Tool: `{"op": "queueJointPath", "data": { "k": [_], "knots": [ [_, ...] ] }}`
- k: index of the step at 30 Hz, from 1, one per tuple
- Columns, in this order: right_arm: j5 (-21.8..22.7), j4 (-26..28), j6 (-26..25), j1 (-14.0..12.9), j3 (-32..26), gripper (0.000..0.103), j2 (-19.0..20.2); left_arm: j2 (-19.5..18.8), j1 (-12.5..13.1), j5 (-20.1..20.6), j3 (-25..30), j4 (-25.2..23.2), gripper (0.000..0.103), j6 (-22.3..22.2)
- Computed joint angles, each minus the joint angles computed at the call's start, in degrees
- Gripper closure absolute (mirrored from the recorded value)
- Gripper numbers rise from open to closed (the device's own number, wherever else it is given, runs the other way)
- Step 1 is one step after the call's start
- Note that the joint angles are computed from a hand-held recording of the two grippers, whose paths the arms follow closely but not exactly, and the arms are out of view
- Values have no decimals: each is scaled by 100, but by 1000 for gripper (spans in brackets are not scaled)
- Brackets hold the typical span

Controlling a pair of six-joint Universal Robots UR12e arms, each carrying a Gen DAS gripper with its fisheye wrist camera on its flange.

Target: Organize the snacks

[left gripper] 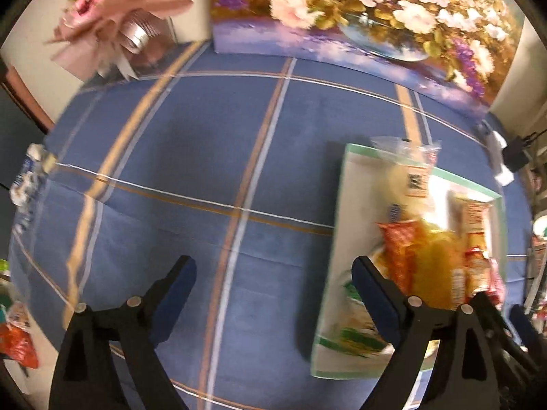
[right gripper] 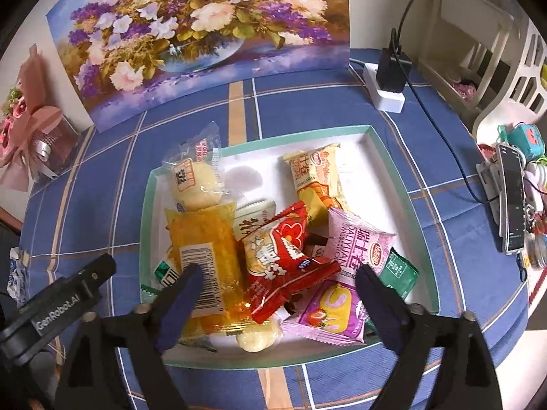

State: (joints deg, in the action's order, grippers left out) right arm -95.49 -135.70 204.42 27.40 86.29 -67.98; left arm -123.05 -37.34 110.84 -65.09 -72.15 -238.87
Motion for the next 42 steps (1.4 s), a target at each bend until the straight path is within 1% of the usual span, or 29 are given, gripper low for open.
{"op": "queueJointPath", "data": {
  "k": [3,6,10,12,16,17,19,23,26,30,34,42],
  "knots": [
    [-30,-71,-56,24,5,0,2,53,-3,170,-58,-55,9,-66],
    [-62,-90,-67,45,14,0,0,99,-17,304,-118,-59,0,-120],
    [-100,-95,-110,86,56,0,-26,171,-51,325,-212,7,0,-67],
    [-98,-85,-161,116,94,0,-51,178,-80,340,-190,-150,0,-107],
    [-205,-84,-225,197,175,0,-127,194,-155,456,-90,-722,0,-292],
    [-218,-106,-209,212,210,0,-157,234,-172,490,-133,-769,0,-319],
    [-240,-154,-129,241,303,0,-233,330,-201,519,-260,-747,0,-382],
    [-242,-328,-1,312,573,0,-426,606,-276,501,-678,-474,0,-410],
    [-273,-458,18,379,743,0,-537,717,-352,629,-833,-422,0,-459],
    [-196,-640,76,422,945,0,-668,843,-440,779,-1022,-308,0,-494],
    [-251,-712,74,472,1026,0,-721,889,-467,775,-1116,-251,0,-431],
    [-264,-689,1,484,980,0,-688,915,-465,681,-1167,-82,0,-347]
  ]
}}
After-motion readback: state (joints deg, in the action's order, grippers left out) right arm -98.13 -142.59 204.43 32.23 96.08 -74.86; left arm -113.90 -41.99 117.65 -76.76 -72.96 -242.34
